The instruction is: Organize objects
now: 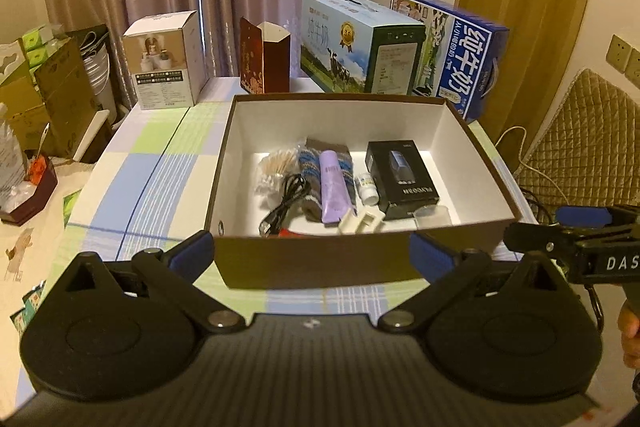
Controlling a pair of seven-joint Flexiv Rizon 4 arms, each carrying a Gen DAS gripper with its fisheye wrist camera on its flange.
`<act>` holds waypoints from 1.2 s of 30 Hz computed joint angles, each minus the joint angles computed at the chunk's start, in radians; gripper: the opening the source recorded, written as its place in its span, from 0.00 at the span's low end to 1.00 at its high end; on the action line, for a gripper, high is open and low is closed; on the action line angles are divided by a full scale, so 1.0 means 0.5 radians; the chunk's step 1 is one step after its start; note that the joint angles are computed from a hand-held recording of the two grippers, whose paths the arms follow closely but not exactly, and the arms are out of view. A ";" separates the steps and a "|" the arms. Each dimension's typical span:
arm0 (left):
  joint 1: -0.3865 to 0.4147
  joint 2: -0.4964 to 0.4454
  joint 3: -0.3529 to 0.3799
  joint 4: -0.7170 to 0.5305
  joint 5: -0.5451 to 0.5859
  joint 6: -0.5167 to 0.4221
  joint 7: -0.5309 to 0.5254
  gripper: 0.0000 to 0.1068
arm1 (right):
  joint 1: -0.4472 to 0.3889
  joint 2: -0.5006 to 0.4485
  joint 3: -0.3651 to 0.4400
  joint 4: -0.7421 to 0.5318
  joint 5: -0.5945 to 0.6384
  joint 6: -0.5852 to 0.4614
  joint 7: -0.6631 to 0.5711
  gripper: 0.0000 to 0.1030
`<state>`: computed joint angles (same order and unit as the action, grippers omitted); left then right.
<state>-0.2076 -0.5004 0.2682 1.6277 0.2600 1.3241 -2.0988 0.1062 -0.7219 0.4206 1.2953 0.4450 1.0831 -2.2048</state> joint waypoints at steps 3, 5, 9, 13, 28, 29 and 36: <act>-0.075 0.057 0.047 0.055 0.052 -0.032 -0.089 0.95 | -0.072 0.044 0.056 0.058 0.053 -0.012 -0.112 0.98; -0.130 0.094 0.083 0.082 0.119 -0.060 -0.177 0.95 | -0.110 0.078 0.078 0.091 0.094 -0.034 -0.182 0.98; -0.218 0.172 0.130 0.124 0.305 -0.142 -0.409 0.95 | -0.159 0.149 0.097 0.175 0.185 -0.013 -0.335 0.98; -0.247 0.253 0.111 0.164 0.466 -0.241 -0.599 0.95 | -0.194 0.215 0.093 0.249 0.268 -0.016 -0.446 0.98; -0.027 0.545 -0.208 0.450 0.658 -0.296 -0.737 0.94 | -0.153 0.484 -0.048 0.559 0.425 0.025 -0.383 0.98; -0.007 0.561 -0.226 0.475 0.640 -0.287 -0.708 0.94 | -0.147 0.505 -0.056 0.587 0.431 0.039 -0.364 0.98; 0.070 0.686 -0.286 0.654 0.611 -0.191 -0.595 0.94 | -0.098 0.674 -0.096 0.825 0.439 0.108 -0.261 0.98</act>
<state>-0.1728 -0.1576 0.1252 1.9547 0.5657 1.2285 -2.3963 0.0573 -0.3847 0.3727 1.7080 0.6647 1.1370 -2.3354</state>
